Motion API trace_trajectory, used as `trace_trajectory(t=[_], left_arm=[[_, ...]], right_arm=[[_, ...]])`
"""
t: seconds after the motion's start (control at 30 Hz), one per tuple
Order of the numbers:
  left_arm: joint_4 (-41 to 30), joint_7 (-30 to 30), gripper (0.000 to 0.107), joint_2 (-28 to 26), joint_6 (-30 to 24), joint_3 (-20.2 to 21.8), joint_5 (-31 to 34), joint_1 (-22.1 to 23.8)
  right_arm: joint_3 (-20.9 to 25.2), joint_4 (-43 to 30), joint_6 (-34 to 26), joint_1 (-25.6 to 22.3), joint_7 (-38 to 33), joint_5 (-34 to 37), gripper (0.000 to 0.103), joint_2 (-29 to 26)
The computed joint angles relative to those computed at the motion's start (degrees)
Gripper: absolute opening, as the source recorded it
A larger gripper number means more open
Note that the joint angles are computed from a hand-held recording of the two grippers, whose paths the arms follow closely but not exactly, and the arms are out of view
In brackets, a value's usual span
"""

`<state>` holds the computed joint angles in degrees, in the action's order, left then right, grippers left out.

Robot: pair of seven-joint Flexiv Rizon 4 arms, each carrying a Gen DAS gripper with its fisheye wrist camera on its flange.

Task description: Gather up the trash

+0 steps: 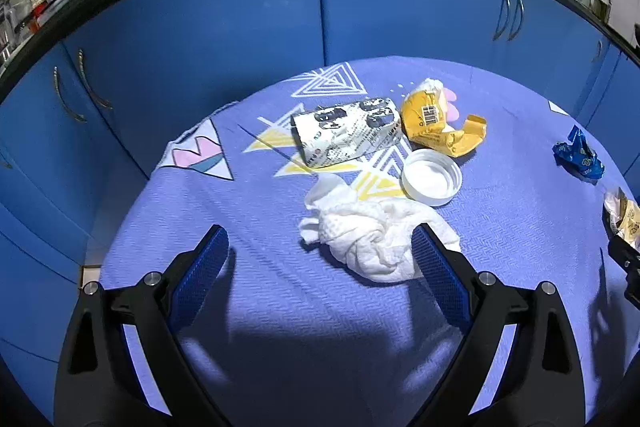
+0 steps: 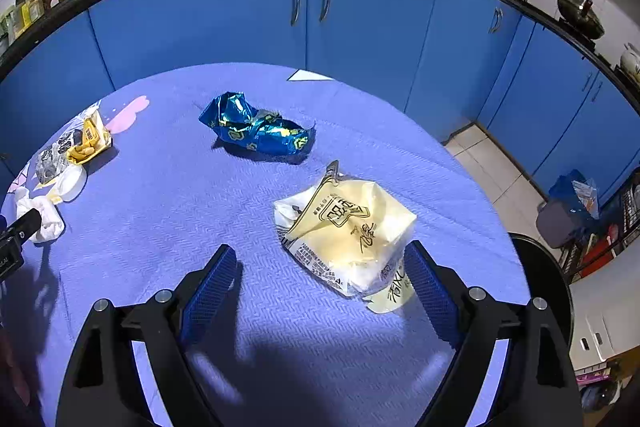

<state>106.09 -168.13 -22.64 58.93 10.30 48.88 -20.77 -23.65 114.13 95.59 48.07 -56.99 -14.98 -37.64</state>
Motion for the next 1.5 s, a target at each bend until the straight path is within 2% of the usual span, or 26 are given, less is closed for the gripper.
trace_trajectory(t=[0.13,0.33,0.4,0.47,0.5,0.57,0.67,0.73,0.8,1.23,1.37,1.5], left_arm=[[-0.27,0.86,0.092,-0.43,2.04,-0.2,-0.33,0.53],[-1.77,3.98,0.091,-2.19,3.07,-0.25,-2.65,-0.04],[-2.2,5.02,0.085,-2.66,3.09,-0.12,-3.31,-0.41],[-2.54,6.18,0.078,-3.16,3.41,-0.14,-4.3,-0.56],[-2.67,6.81,0.074,-3.4,3.45,-0.15,-4.9,-0.63],[-2.83,6.97,0.069,-3.63,3.63,0.28,-5.45,-1.27],[-3.07,7.35,0.052,-3.87,3.91,0.73,-5.68,-1.97],[-3.58,7.35,0.041,-3.97,3.18,1.18,-5.25,-2.99],[-3.89,7.45,0.04,-4.11,3.19,1.11,-5.34,-3.35],[-3.62,5.79,0.038,-0.53,1.23,0.62,-1.58,-5.78],[-3.52,4.85,0.038,0.97,0.01,-0.82,0.49,-6.07],[-5.11,5.0,0.038,0.8,-1.07,-2.37,1.66,-6.28]], right_arm=[[2.0,-1.22,-0.93,-2.04,0.02,-0.31,0.084,-0.56],[8.59,-2.64,-0.54,-8.1,-0.47,-1.05,0.08,-0.76],[9.26,-2.52,0.19,-8.7,-1.21,-1.39,0.072,-0.69],[10.12,-2.46,0.68,-9.27,-2.15,-1.56,0.056,-0.54],[11.07,-2.5,0.73,-9.96,-2.81,-1.72,0.053,-0.38],[12.28,-2.57,0.81,-10.75,-3.78,-1.86,0.032,-0.14],[13.4,-2.25,1.38,-11.42,-4.8,-1.67,0.024,0.2],[11.14,-1.09,3.03,-9.19,-5.28,-0.93,0.023,0.43],[10.89,-0.17,4.01,-8.51,-6.45,-0.27,0.022,0.98],[7.77,4.91,6.93,-3.45,-13.13,5.69,0.022,5.71],[4.57,7.38,8.16,-0.22,-15.21,8.35,0.022,7.31],[3.16,8.98,9.03,1.05,-16.95,11.09,0.022,8.75]])
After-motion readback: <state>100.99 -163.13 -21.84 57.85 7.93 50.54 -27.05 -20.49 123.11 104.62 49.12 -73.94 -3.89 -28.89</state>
